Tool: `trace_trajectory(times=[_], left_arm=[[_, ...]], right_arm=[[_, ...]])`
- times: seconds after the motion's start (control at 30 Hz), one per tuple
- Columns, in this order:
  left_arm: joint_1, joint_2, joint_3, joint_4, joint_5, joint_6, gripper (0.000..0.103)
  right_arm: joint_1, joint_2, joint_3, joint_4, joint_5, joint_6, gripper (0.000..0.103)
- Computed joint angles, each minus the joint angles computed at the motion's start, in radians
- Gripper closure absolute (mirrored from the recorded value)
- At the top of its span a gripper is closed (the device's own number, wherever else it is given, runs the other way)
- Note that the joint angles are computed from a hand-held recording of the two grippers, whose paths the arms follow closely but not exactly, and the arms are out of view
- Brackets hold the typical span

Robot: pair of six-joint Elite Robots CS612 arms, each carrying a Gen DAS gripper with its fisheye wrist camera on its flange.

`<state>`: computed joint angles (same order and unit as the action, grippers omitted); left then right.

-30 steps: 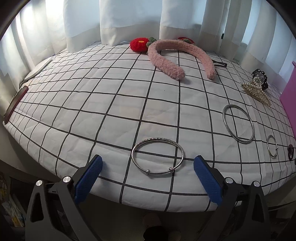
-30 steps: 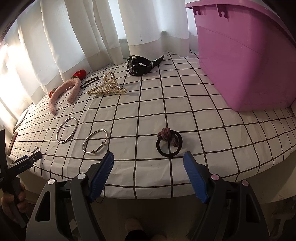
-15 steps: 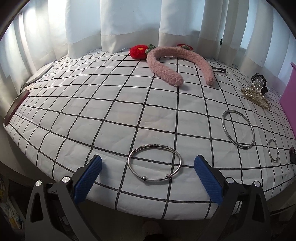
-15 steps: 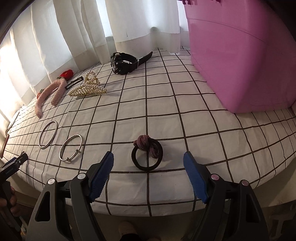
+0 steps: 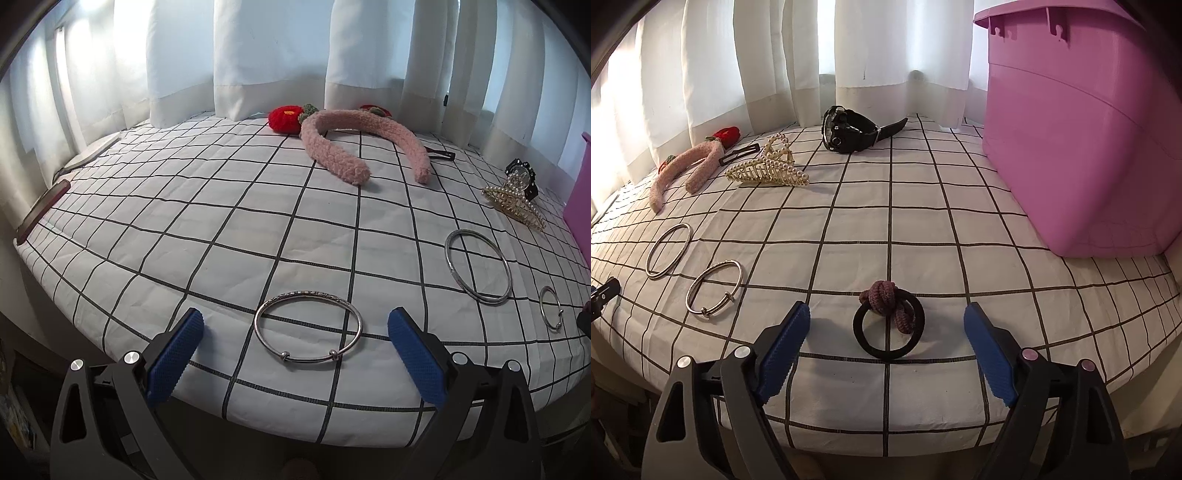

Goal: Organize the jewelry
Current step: 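Grasp the silver bangle with the left gripper while the right gripper grasps the black hair tie, then carry the bangle and hair tie over the pink basin and open both grippers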

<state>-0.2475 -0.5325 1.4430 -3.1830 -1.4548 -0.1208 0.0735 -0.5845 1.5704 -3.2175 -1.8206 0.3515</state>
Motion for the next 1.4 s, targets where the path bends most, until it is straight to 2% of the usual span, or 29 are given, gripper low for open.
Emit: trace_trajectory(times=[0.17, 0.37, 0.47, 0.53, 0.57, 0.67, 0.7, 0.73, 1.0, 1.4], left_arm=[[-0.001, -0.004, 0.003, 0.004, -0.002, -0.001, 0.009], [-0.002, -0.007, 0.010, -0.006, -0.017, 0.011, 0.019], [-0.002, -0.010, 0.016, -0.015, -0.039, 0.036, 0.030], [-0.002, -0.012, 0.020, -0.021, -0.058, 0.056, 0.045], [-0.003, -0.013, 0.021, -0.025, -0.065, 0.068, 0.049], [-0.002, -0.012, 0.019, -0.024, -0.069, 0.068, 0.049], [-0.003, -0.012, 0.019, -0.022, -0.069, 0.070, 0.049], [-0.003, -0.012, 0.018, -0.020, -0.069, 0.070, 0.049], [0.002, -0.020, 0.014, 0.016, -0.090, 0.059, 0.049], [0.001, -0.031, 0.005, 0.031, -0.117, 0.047, 0.049]], right_arm=[[0.000, 0.000, 0.001, -0.004, 0.006, -0.003, 0.023], [0.004, 0.001, 0.004, -0.019, 0.001, -0.009, 0.027], [0.004, -0.002, 0.006, -0.020, 0.011, -0.022, 0.033], [0.006, -0.002, 0.007, -0.027, 0.019, -0.038, 0.043], [0.008, -0.002, 0.006, -0.029, 0.023, -0.046, 0.047], [0.013, -0.002, 0.003, -0.031, 0.034, -0.067, 0.068], [0.015, -0.002, 0.000, -0.029, 0.032, -0.074, 0.082], [0.015, -0.002, -0.001, -0.026, 0.034, -0.078, 0.085], [0.000, -0.011, 0.009, -0.027, 0.091, -0.036, 0.090], [-0.006, -0.024, 0.019, -0.043, 0.108, -0.012, 0.090]])
